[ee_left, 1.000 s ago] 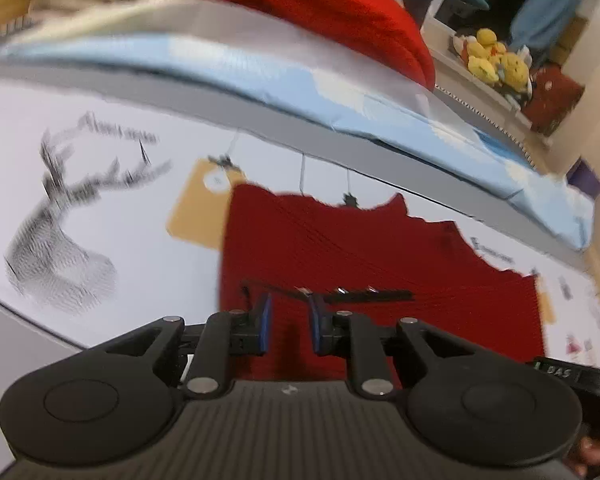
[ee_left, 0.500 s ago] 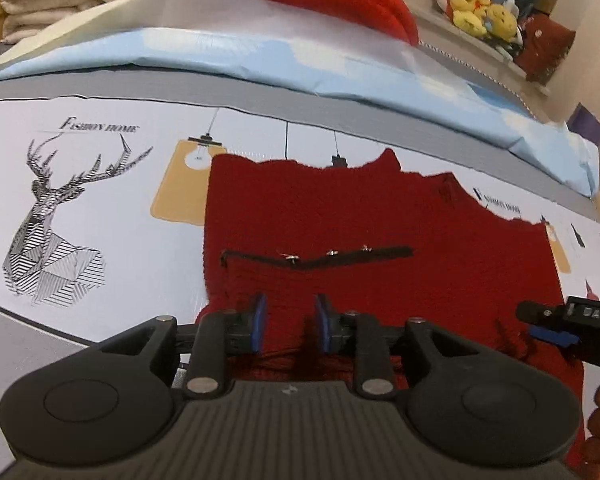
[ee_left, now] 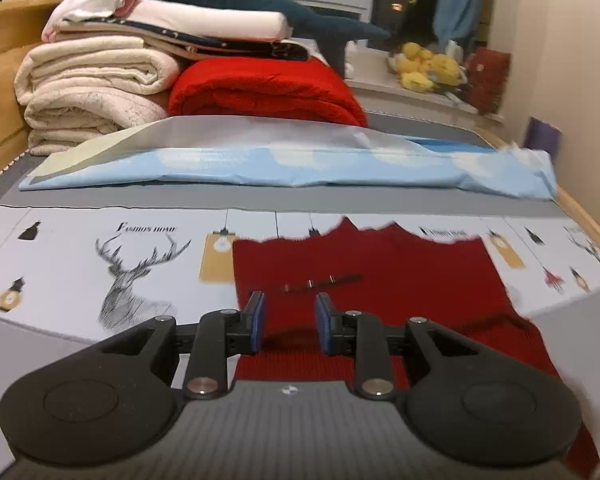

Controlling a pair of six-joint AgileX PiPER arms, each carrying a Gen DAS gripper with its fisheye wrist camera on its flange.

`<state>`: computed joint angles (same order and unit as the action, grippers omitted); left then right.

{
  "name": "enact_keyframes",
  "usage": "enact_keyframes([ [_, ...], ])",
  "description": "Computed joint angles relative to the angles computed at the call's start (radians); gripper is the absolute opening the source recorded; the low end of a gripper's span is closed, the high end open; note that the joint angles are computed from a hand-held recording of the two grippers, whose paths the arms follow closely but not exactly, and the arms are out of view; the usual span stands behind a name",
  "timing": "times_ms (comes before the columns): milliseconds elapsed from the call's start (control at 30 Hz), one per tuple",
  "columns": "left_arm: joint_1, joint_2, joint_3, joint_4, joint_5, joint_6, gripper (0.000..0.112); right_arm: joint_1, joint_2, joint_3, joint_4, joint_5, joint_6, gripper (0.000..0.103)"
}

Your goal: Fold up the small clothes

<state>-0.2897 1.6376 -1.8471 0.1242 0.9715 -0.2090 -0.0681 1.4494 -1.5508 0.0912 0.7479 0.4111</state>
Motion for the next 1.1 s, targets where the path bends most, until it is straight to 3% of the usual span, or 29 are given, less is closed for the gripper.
enact_keyframes([
  [67, -0.009, -0.135, 0.136, 0.001, 0.008, 0.005, 0.031, -0.085, -0.131, 0.116, 0.111, 0.037, -0.167, 0.046],
  [267, -0.058, -0.448, 0.524, 0.02, 0.034, -0.097, 0.031, -0.328, -0.456, 0.472, 0.246, 0.177, -0.397, 0.046],
  [433, -0.131, -0.608, 0.801, 0.075, 0.0, -0.212, 0.031, -0.448, -0.493, 0.607, 0.352, 0.274, -0.487, 0.047],
  [533, -0.119, -0.623, 0.893, 0.087, 0.009, -0.238, 0.031, -0.358, -0.507, 0.651, 0.231, 0.245, -0.465, 0.047],
  [733, 0.068, -0.621, 0.975, -0.014, -0.018, -0.117, 0.031, -0.279, -0.474, 0.728, 0.088, 0.219, -0.428, 0.047],
  [867, 0.225, -0.592, 0.966, -0.206, -0.007, 0.041, 0.034, -0.312, -0.429, 0.739, 0.08, 0.212, -0.41, 0.047],
  [1100, 0.293, -0.531, 0.951, -0.293, 0.015, 0.11, 0.035, -0.305, -0.348, 0.756, 0.069, 0.191, -0.381, 0.048],
])
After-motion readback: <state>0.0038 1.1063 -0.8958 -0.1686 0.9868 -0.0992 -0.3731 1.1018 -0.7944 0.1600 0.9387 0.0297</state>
